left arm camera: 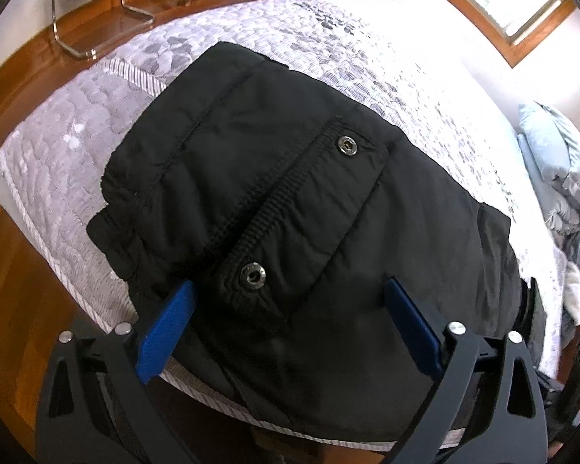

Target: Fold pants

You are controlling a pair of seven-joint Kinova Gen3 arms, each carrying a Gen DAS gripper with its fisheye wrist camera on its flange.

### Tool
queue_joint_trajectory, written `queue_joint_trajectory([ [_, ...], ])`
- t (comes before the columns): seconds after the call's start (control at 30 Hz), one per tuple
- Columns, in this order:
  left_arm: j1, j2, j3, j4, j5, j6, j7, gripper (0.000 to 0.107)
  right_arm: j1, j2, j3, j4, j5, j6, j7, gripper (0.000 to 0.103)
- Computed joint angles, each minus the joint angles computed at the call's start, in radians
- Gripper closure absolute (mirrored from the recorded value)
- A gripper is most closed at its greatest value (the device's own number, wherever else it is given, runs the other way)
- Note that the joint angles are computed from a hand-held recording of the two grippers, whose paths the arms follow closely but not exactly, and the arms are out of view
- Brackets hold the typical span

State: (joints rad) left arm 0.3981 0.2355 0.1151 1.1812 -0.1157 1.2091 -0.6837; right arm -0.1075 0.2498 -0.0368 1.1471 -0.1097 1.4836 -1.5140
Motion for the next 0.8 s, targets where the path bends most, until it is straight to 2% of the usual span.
queue_joint_trajectory([
  [0.03, 0.014, 0.000, 0.003, -0.001, -0.031, 0.009, 0.023, 0.029, -0.006, 0.003, 0.000, -0.002, 0.007, 0.002, -0.006, 0.040],
  [0.07, 0.041, -0.004, -0.010, 0.001, -0.062, 0.017, 0.051, 0.033, -0.012, 0.005, 0.000, -0.005, 0.013, 0.004, -0.014, 0.039],
  [0.2, 0.025, -0.050, -0.005, 0.073, -0.057, -0.045, 0.081, 0.045, -0.046, 0.026, -0.003, -0.026, 0.054, 0.021, -0.049, 0.038],
  [0.27, -0.002, -0.081, 0.000, 0.122, -0.024, -0.097, 0.068, 0.046, -0.065, 0.037, -0.004, -0.039, 0.073, 0.031, -0.069, 0.037],
  [0.33, -0.026, -0.111, 0.006, 0.170, 0.007, -0.151, 0.053, 0.041, -0.081, 0.050, -0.006, -0.055, 0.085, 0.040, -0.087, 0.036],
  [0.43, -0.038, -0.141, 0.009, 0.203, 0.018, -0.178, 0.060, 0.038, -0.089, 0.064, -0.005, -0.067, 0.098, 0.050, -0.095, 0.035],
  [0.57, -0.107, -0.180, 0.010, 0.285, 0.140, -0.293, -0.004, 0.029, -0.114, 0.088, -0.004, -0.089, 0.127, 0.068, -0.116, 0.033],
  [0.67, -0.152, -0.193, 0.018, 0.342, 0.225, -0.390, -0.069, 0.015, -0.137, 0.101, -0.003, -0.102, 0.152, 0.082, -0.135, 0.033],
  [0.8, -0.135, -0.180, 0.028, 0.345, 0.194, -0.423, -0.087, 0.010, -0.169, 0.124, -0.001, -0.132, 0.183, 0.111, -0.166, 0.032],
])
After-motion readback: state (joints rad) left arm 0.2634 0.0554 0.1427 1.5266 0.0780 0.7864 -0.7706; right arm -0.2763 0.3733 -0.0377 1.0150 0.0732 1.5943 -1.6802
